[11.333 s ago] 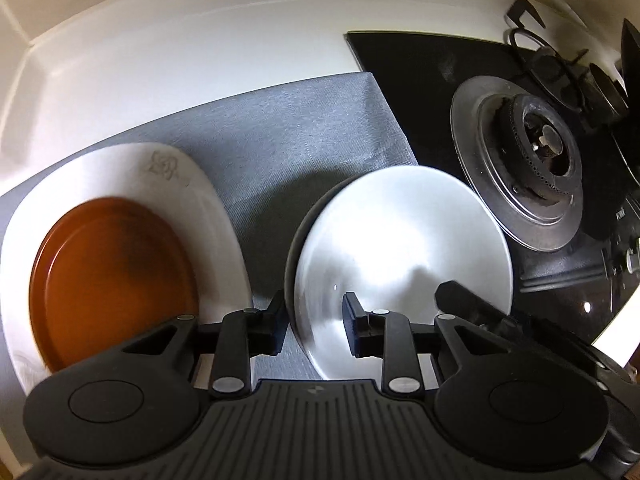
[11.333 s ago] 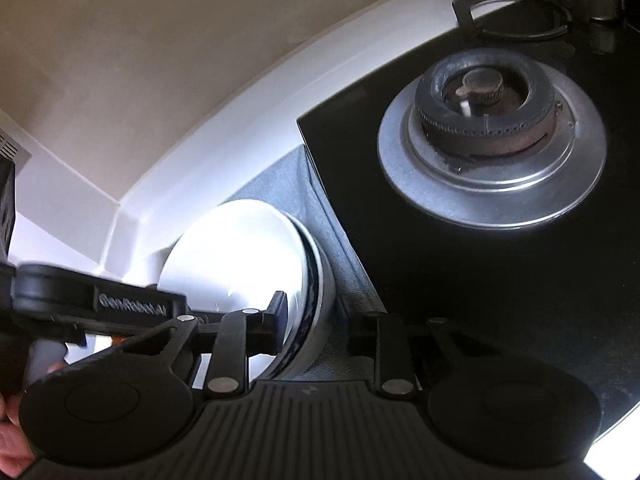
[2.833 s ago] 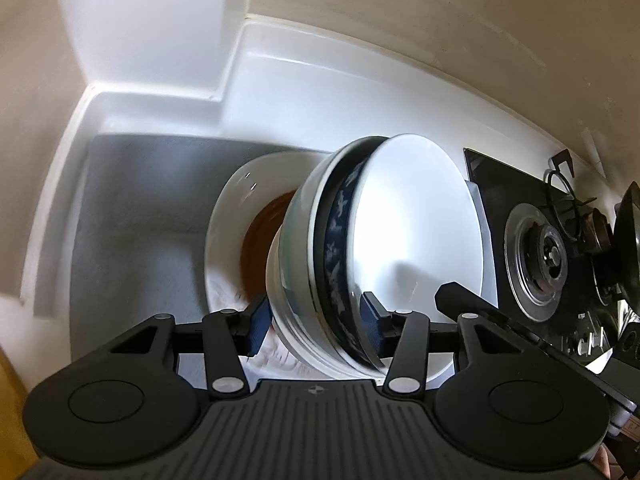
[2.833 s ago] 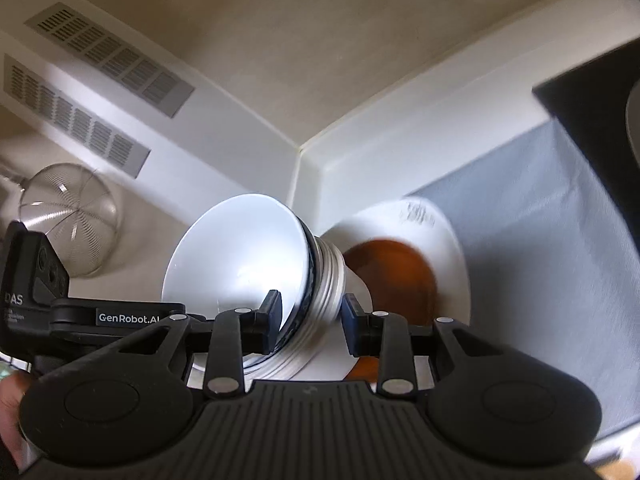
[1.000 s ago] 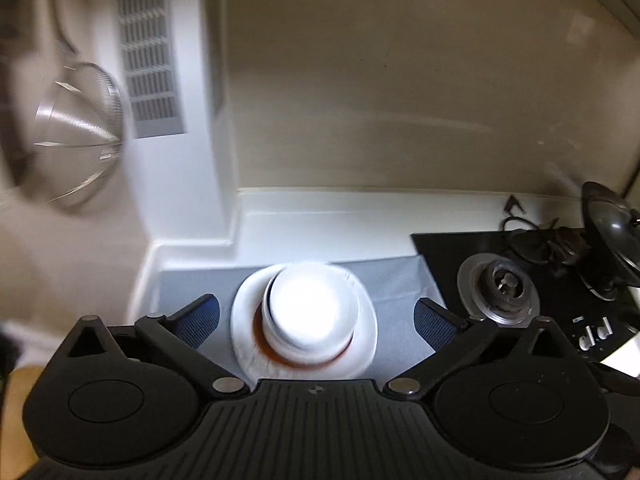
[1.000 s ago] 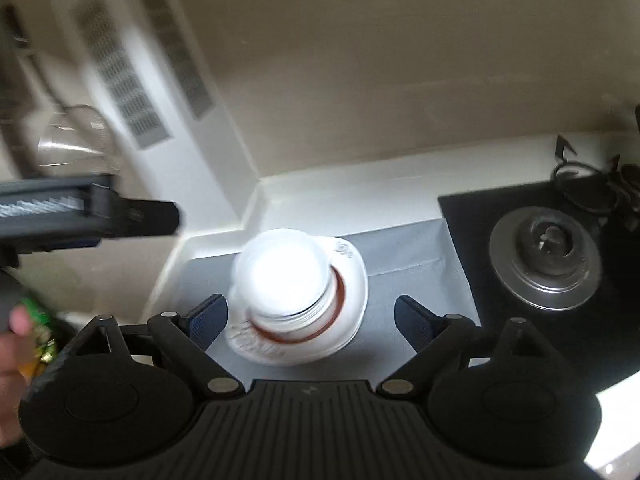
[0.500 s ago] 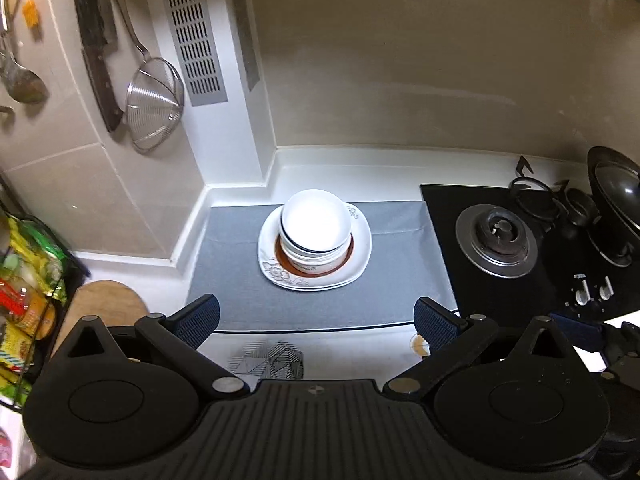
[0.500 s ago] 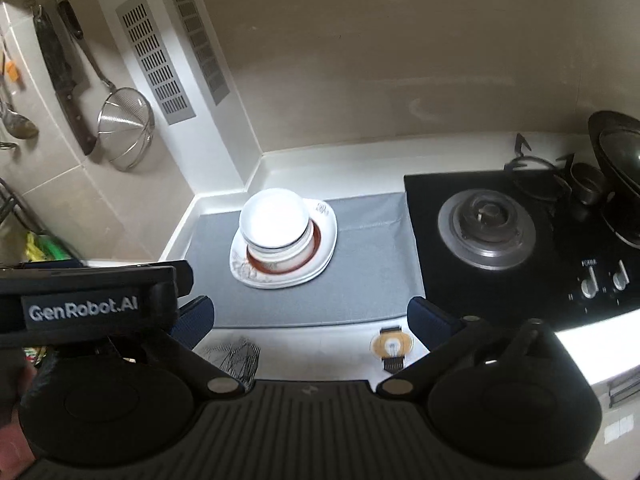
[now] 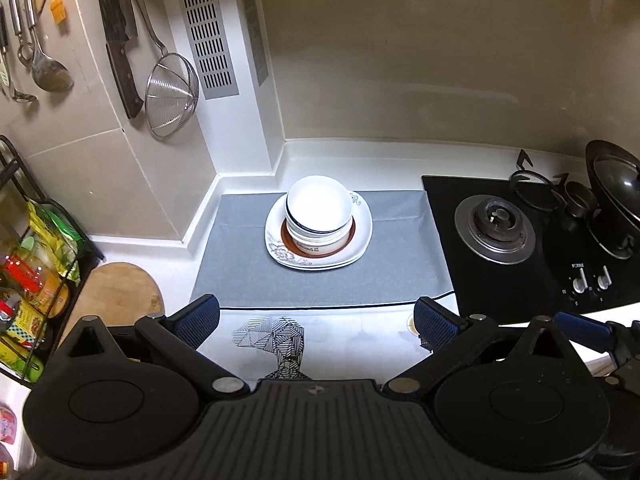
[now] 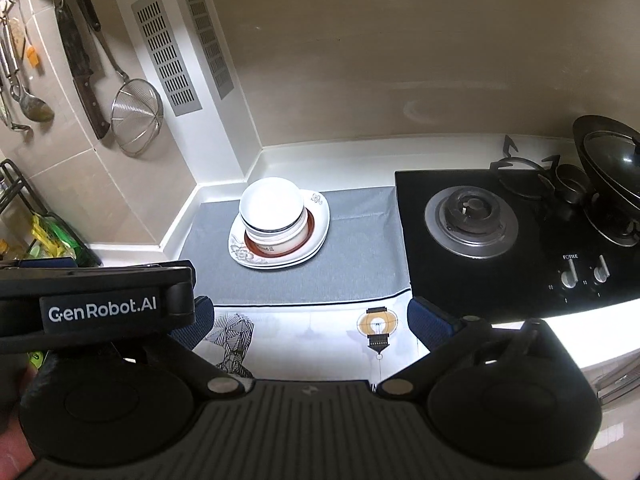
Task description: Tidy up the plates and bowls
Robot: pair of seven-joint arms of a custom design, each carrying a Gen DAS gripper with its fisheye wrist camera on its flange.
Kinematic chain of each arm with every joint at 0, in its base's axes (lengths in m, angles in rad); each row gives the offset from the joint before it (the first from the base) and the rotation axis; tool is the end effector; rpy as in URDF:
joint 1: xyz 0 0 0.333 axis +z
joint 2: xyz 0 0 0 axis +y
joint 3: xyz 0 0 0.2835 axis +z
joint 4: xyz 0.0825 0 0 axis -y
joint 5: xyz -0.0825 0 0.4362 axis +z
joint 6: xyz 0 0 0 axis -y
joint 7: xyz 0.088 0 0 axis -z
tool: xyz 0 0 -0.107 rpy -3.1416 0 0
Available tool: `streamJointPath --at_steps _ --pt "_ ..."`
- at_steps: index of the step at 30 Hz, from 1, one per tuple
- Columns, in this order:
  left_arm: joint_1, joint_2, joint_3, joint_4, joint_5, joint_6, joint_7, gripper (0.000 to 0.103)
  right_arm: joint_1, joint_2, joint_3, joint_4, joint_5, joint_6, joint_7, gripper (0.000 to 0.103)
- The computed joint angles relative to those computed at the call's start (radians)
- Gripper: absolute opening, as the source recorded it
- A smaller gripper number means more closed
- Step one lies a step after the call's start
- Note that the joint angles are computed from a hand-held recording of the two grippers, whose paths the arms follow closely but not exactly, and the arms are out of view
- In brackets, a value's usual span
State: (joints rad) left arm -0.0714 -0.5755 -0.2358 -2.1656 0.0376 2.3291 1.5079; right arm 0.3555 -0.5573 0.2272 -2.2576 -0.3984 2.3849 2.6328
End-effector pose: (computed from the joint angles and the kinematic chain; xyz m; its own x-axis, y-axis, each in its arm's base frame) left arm 0.4650 -0.1718 0.6611 -0.2206 -0.9676 -0.1228 -0.7064 0.2453 -0.6639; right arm 0.4132 0.2874 0.6089 -0.1743 -0.9591 -0.2230 -0.6702 0.2815 -0.6868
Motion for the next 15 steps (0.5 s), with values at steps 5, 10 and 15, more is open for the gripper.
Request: streamJointPath --at_steps 5,10,15 --pt "0.009 -0.041 -0.022 -0.033 0.038 0.016 -0.020 0.103 0.000 -0.015 0.015 -0.004 -0.014 -0.021 0.004 0.103" --pt "0.003 -0.060 -0.021 -0.045 0.035 0.010 -0.026 0.103 0.008 -0.031 0.010 -0.015 -0.005 -0.024 0.004 0.103" --pt "0.001 -0.070 -0.021 -0.049 0.038 0.002 -0.020 0.103 0.016 -0.039 0.002 -0.022 0.015 -0.024 -0.003 0.103"
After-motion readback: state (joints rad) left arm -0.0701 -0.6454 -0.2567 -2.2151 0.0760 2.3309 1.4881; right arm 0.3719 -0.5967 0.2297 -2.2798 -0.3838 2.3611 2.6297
